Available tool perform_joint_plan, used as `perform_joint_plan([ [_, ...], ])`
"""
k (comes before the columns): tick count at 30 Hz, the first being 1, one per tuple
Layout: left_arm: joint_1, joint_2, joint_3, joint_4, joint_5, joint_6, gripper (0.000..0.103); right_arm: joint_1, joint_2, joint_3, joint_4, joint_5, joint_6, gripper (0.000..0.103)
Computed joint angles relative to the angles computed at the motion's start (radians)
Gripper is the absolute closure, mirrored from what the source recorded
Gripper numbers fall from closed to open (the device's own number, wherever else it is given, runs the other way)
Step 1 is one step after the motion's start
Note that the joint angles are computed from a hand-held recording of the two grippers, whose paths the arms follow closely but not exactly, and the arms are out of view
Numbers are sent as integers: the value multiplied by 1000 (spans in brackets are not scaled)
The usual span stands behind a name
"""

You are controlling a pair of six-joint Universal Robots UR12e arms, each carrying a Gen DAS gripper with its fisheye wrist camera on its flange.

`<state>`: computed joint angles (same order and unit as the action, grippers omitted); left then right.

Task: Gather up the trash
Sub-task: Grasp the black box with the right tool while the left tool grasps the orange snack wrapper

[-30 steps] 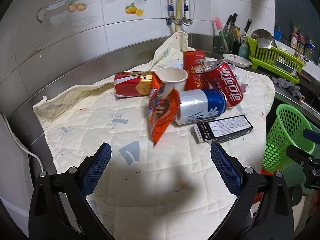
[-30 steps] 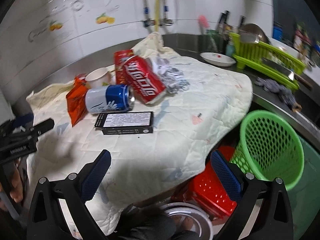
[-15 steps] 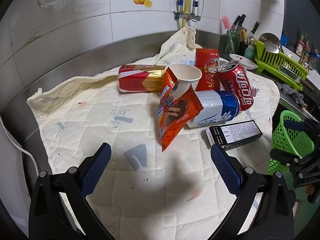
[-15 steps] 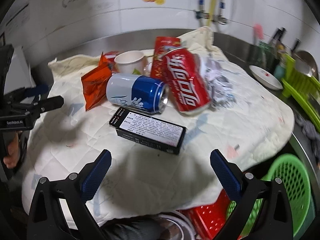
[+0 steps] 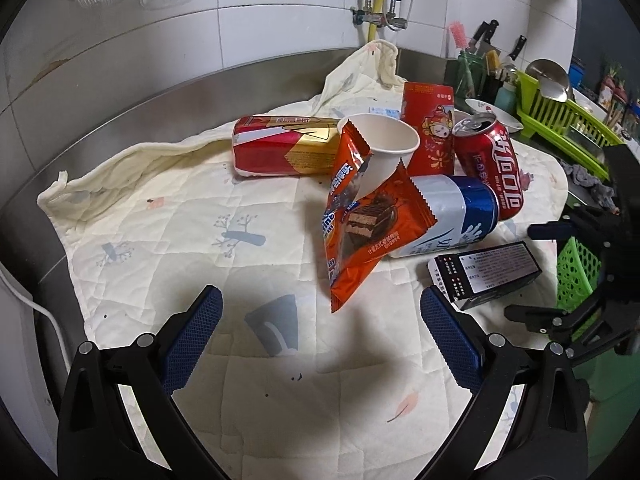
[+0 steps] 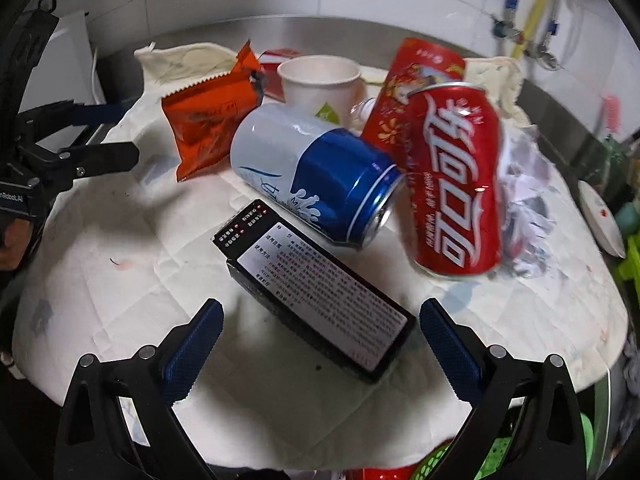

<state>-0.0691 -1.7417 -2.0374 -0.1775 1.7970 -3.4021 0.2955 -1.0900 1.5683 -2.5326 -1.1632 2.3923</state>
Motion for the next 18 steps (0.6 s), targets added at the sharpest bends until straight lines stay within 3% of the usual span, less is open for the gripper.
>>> perform_joint_plan([
  [7, 4, -15, 14, -10, -31, 12, 6, 6, 41, -68, 98, 22, -64, 7],
  [13, 7, -32, 34, -22, -65, 26, 13, 9, 57, -99, 172, 35, -81, 8],
  [18, 15, -50, 56, -26, -100, 32, 21, 4, 39, -96, 261, 70, -114, 25],
])
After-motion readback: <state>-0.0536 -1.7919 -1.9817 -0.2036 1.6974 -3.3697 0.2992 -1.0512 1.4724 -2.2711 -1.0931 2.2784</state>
